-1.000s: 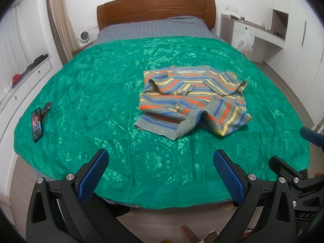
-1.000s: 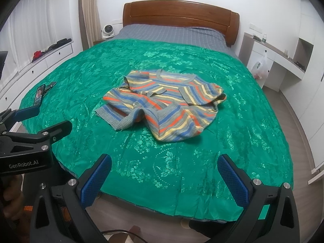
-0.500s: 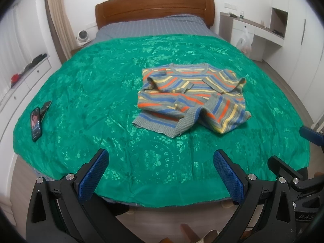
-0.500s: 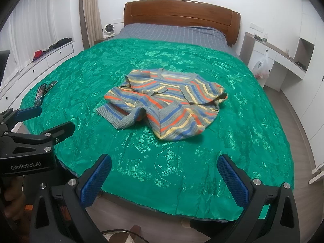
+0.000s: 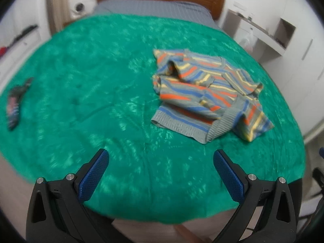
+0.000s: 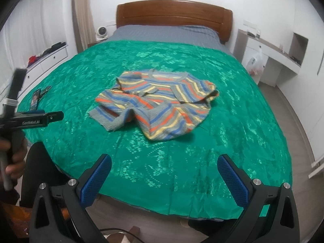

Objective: Fold small clothes
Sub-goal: 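Grasp the sweater hem with both grippers and pull it flat across the bed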

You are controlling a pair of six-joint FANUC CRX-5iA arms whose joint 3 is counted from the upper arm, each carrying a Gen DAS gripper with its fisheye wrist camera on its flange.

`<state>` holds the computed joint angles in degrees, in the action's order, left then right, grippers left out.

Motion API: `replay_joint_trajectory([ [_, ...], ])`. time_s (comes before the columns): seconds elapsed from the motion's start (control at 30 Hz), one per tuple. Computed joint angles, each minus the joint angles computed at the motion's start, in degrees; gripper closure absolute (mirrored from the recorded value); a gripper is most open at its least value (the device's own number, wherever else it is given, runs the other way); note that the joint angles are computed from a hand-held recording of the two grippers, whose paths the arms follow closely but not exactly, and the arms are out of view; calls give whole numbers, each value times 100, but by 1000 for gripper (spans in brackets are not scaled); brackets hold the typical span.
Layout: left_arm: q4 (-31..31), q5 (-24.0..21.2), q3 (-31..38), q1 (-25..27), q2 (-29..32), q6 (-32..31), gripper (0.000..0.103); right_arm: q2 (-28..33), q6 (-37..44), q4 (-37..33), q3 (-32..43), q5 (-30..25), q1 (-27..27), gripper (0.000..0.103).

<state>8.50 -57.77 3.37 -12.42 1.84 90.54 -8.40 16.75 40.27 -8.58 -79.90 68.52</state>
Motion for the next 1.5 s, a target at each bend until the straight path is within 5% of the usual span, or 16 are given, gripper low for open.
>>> replay_joint_trajectory([
  [0.1, 173, 0, 353, 47, 685, -248, 3, -132, 60, 33, -109, 127, -132, 0],
  [0.3, -369, -769, 1623, -219, 1987, -200, 35, -380, 693, 521, -556, 953, -711, 0],
  [0.33, -388, -727, 1637, -231, 2024, -163, 47, -365, 1034, 433, -592, 1335, -950, 0],
  [0.37, -389, -612, 1596, -249, 2001, -118, 77, -280, 1384, 243, -527, 1596, -1157, 0],
  [0.4, -269, -592, 1569, -235, 1990, -152, 95, -98, 1913, -134, -337, 1847, -1444, 1],
  [0.43, -133, -645, 1576, -212, 2005, -179, 98, 111, 2382, -509, -113, 2001, -1689, 5],
  [0.6, -97, -663, 1414, -237, 1774, -122, 99, 1717, 4431, -2172, 1413, 1765, -2653, 35],
  [0.63, -76, -683, 1374, -232, 1729, -146, 99, 1971, 4689, -2480, 1704, 1581, -2772, 58],
  [0.67, -59, -701, 1294, -229, 1638, -159, 99, 2119, 4806, -2670, 1867, 1474, -2855, 97],
  [0.7, 16, -766, 1267, -155, 1583, -246, 99, 2077, 4730, -2680, 1813, 1532, -2865, 99],
  [0.87, 751, -761, 225, 235, 569, -888, 100, 693, 4458, -2618, 819, 2015, -2512, 99],
  [1.13, 649, -1149, -570, 260, 60, -929, 100, -609, 3798, -2581, -538, 1161, -1648, 95],
  [1.2, 638, -1123, -640, 258, 113, -792, 100, -756, 3390, -2890, -748, 1059, -1752, 86],
  [1.27, 640, -1090, -639, 277, 169, -677, 100, -969, 2872, -2890, -950, 1040, -1808, 63],
  [1.37, 642, -1092, -609, 270, 221, -635, 99, -1465, 2094, -3023, -1249, 1549, -1996, 42],
  [1.5, 749, -987, -708, 266, 231, -758, 98, -1538, 1934, -3681, -1335, 2225, -2292, 37],
])
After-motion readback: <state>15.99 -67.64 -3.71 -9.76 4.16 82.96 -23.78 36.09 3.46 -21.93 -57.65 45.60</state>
